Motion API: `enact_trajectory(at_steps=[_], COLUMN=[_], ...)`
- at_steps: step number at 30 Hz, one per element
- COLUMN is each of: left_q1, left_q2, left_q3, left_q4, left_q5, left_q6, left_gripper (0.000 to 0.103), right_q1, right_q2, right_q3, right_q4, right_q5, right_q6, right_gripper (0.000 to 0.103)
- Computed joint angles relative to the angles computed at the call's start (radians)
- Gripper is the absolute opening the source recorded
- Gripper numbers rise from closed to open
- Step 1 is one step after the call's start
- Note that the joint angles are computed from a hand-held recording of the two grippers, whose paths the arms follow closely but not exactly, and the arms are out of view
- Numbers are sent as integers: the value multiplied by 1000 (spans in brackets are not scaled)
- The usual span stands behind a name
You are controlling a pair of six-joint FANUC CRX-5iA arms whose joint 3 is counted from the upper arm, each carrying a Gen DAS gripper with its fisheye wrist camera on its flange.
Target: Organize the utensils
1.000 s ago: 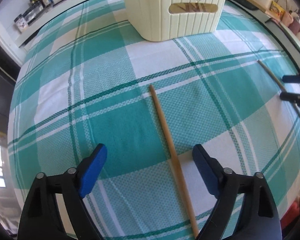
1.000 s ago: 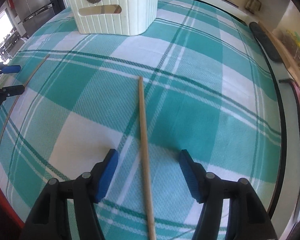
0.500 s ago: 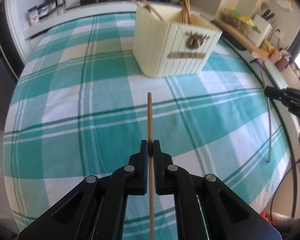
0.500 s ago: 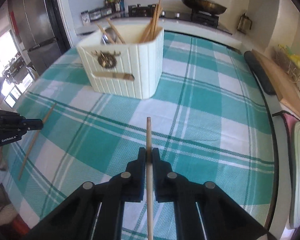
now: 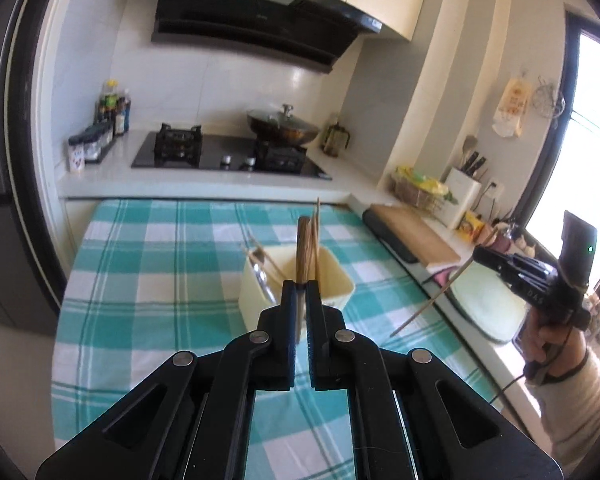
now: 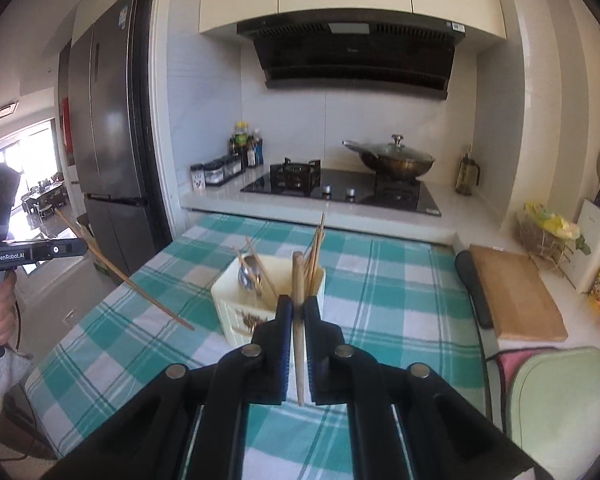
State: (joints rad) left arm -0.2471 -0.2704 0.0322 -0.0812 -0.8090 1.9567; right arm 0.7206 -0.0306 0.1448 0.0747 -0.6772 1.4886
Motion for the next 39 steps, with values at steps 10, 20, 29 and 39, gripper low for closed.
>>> enact_trajectory(at_steps=[10, 20, 29, 39], left_q1=[20, 34, 41, 81], left_q2=[231, 359, 376, 261], left_q3=[310, 357, 333, 216], left_q4=[-70, -42, 9, -74], left_q5=[16, 58, 59, 58], left_q6=[17, 38, -18, 43], left_gripper=[3, 2, 2, 10], right_q1=[4, -14, -26, -54], right_q2=[237, 390, 461, 332], right_q3=[352, 502, 558, 431], right_q4=[29, -59, -130, -236], right_q5=[48, -25, -109, 29], right_q6=[70, 109, 161, 205], right_gripper=[7, 7, 7, 7])
